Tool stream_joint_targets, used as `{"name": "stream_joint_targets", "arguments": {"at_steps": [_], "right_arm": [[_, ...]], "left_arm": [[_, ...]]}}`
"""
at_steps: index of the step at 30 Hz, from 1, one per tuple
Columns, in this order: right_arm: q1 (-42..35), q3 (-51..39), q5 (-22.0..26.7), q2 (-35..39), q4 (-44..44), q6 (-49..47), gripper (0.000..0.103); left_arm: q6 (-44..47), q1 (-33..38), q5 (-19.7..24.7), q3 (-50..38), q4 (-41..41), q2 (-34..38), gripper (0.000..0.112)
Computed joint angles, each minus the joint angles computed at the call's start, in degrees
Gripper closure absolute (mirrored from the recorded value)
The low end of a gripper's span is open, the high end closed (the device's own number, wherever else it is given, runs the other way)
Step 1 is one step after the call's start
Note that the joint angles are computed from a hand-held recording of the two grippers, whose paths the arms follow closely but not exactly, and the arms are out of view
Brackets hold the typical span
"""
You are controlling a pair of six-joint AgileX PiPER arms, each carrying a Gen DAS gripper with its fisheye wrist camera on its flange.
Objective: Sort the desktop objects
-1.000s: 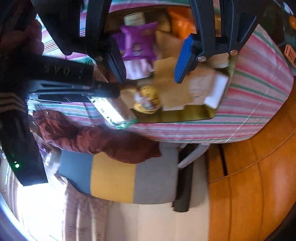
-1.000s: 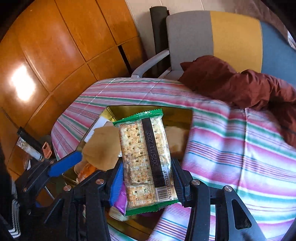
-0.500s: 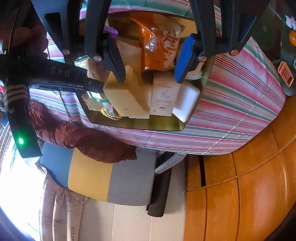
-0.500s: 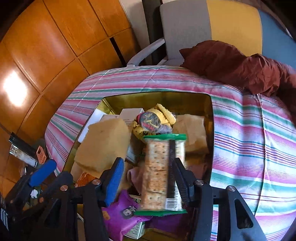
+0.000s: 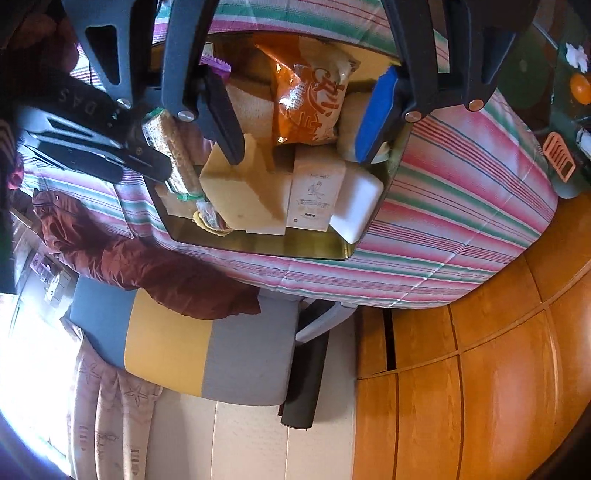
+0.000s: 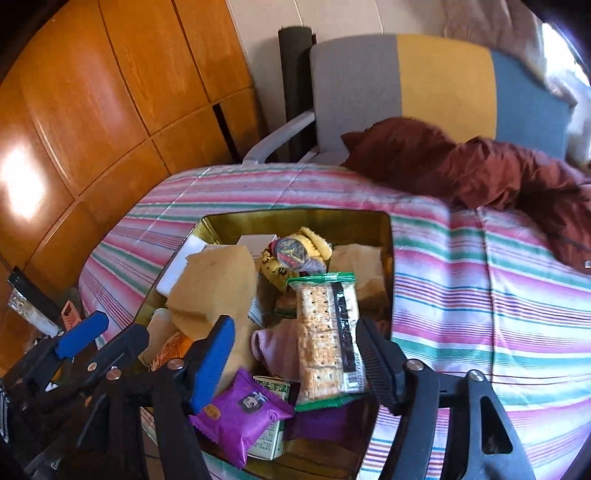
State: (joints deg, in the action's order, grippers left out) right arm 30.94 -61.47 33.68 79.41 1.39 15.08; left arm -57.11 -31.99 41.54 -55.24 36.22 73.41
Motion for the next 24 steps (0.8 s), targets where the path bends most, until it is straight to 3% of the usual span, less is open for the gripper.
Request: {"name": "stream_joint_targets", "arguments": {"at_steps": [6,14,24], "right_arm": [[4.8,3.7,0.0,-5.1,-12.3,11.7,0.025],[7.8,7.4,0.0,-8.9,-16.4,16.4,0.025],[11.2,8.3,0.5,-9.8,-22.9,22.7,0.024]], "left_arm": [[-4.0,-2.8,7.7,-2.5,2.2,0.3,0.049],[-12.8,-10.7,17.3,-3.8,12.1,-0.3,0.049],[-11.7,-10.7,16.4,-4.2,10.7,-0.9,0.050]]}}
